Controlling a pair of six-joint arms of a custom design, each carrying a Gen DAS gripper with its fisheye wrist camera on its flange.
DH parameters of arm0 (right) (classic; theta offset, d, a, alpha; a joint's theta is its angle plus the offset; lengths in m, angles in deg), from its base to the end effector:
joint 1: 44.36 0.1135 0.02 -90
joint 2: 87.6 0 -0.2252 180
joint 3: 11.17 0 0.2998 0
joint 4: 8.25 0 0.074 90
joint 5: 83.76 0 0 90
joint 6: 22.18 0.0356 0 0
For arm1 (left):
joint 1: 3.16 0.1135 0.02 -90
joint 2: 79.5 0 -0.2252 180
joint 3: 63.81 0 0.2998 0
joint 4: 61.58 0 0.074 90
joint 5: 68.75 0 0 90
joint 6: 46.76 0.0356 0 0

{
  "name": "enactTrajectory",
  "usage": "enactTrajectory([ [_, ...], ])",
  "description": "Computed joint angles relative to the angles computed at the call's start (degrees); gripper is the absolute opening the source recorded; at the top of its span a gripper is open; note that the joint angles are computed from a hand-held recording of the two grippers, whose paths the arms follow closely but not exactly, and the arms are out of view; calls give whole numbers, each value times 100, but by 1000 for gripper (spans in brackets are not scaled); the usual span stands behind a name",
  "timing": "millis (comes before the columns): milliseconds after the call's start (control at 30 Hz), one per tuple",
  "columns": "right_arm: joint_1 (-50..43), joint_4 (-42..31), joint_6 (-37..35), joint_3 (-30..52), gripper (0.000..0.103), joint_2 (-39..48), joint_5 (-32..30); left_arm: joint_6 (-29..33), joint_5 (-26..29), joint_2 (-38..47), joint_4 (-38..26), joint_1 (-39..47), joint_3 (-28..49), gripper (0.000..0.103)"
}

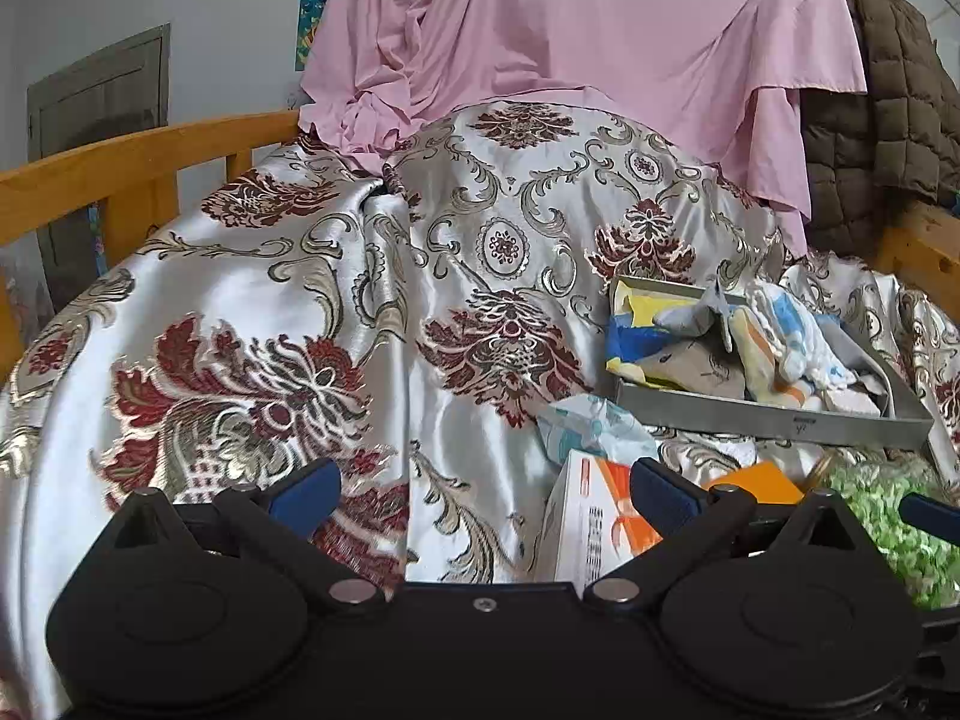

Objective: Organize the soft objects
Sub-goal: 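Move the left tool to the white-blue printed pouch while the right tool approaches the orange band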

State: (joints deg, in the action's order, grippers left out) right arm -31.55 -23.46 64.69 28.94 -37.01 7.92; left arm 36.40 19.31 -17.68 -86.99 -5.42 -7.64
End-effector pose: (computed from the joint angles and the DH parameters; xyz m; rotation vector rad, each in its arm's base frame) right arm 0.2641 0.0590 0.1855 -0.2616 2.0028 0.0776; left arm 0.3057 -0.0109 0.2260 -0.1046 2.1105 -0.0591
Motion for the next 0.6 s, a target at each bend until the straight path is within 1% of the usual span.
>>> enactTrajectory([
  [267, -23, 405, -223, 183, 103, 560, -39, 20, 317, 772, 528, 70, 357, 102],
  [400, -43, 435, -226, 252, 103, 714, -70, 72, 408, 1216, 750, 117, 578, 102],
  [600, -30, 479, -437, 380, 103, 902, -121, -197, 1023, 1780, 916, 287, 985, 102],
])
